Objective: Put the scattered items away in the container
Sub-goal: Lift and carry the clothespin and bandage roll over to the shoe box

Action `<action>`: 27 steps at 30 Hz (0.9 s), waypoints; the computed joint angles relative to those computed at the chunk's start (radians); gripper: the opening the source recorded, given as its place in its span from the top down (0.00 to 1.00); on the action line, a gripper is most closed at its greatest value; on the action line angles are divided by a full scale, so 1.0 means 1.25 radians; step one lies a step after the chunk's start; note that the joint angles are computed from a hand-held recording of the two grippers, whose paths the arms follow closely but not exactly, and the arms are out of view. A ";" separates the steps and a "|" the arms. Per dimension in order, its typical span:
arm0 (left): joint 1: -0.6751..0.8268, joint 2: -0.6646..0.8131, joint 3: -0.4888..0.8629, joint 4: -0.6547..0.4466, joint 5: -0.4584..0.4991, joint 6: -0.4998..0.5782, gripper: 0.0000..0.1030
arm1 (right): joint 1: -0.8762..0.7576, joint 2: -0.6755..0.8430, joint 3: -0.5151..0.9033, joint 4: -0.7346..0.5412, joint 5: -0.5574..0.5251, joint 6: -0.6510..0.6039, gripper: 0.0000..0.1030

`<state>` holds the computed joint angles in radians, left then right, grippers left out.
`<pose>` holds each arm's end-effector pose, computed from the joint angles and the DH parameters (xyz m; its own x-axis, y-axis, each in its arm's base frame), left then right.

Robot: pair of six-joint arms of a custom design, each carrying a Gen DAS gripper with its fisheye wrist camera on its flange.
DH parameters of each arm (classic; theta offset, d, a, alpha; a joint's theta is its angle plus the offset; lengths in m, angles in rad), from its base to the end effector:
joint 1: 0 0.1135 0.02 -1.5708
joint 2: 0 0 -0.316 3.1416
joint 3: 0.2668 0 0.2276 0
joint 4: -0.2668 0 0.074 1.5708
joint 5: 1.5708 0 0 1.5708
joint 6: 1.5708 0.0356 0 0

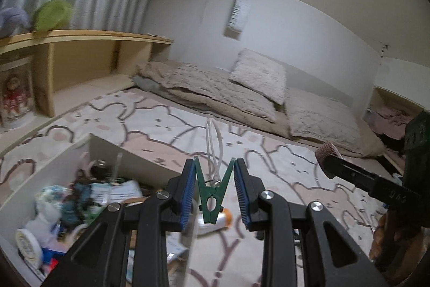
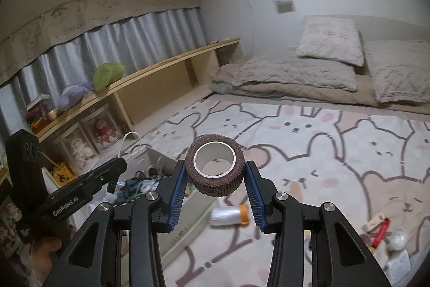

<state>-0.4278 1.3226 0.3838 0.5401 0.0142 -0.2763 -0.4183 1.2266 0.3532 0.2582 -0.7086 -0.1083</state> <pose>0.2013 -0.0923 0.2356 -0.4562 -0.0917 -0.8851 0.3142 0.9140 -0.2567 0.1765 -0.0531 0.2229 -0.5051 0.1347 -0.8525 -0.2332 0.9297 0.2851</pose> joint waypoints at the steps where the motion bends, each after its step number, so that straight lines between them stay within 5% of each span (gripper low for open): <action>1: 0.011 0.001 -0.005 0.003 -0.001 0.002 0.72 | 0.030 0.005 0.000 0.010 0.017 0.016 0.57; 17: 0.302 0.033 -0.094 0.089 0.168 0.006 0.72 | 0.411 0.169 0.059 0.116 0.231 0.170 0.57; 27: 0.426 0.080 -0.102 0.104 0.183 0.015 0.72 | 0.548 0.299 0.144 0.104 0.313 0.208 0.57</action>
